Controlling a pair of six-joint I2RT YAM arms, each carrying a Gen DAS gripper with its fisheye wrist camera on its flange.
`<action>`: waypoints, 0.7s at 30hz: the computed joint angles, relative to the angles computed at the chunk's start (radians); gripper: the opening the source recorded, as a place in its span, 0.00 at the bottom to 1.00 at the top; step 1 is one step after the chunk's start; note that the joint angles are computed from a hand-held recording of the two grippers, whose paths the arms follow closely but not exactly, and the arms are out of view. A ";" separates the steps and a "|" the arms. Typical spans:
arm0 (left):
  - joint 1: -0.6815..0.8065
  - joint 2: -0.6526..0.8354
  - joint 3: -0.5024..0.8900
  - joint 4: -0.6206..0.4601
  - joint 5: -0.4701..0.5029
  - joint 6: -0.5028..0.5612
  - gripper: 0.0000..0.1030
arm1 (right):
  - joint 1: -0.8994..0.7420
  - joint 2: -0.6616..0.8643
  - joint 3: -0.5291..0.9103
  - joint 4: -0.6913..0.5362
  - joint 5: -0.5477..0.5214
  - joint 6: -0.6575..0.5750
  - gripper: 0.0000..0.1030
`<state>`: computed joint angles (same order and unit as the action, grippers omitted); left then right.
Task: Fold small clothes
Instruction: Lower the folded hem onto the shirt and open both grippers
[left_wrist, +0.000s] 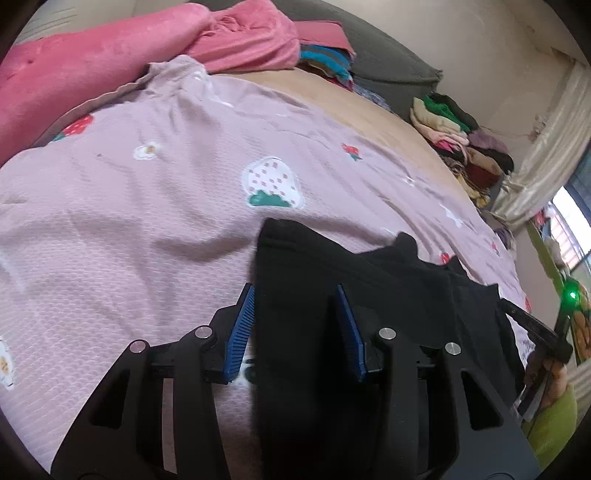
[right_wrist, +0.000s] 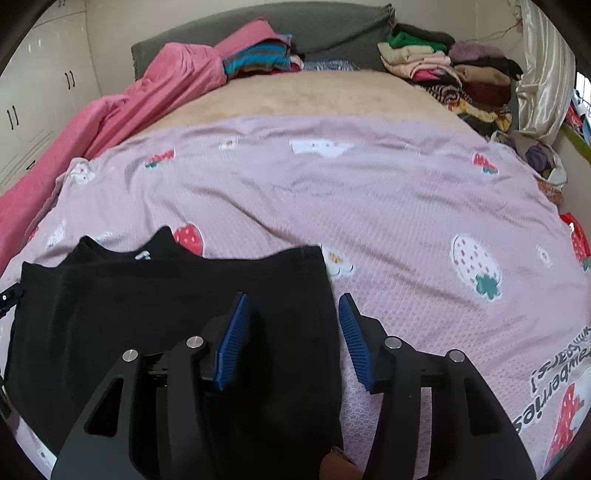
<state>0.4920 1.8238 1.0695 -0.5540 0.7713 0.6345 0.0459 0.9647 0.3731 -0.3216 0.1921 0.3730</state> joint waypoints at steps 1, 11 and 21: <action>-0.005 -0.006 -0.012 0.012 -0.002 0.005 0.33 | -0.004 0.010 -0.001 0.008 -0.005 -0.001 0.47; 0.029 -0.073 -0.023 0.023 0.060 0.043 0.02 | -0.018 -0.183 -0.027 -0.024 0.024 0.006 0.07; 0.003 -0.010 -0.046 0.110 -0.038 0.015 0.05 | -0.028 0.013 -0.073 0.096 0.058 0.017 0.08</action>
<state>0.4949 1.8134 1.0235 -0.4444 0.7332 0.6493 0.0181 0.9782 0.3003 -0.2254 0.2498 0.3897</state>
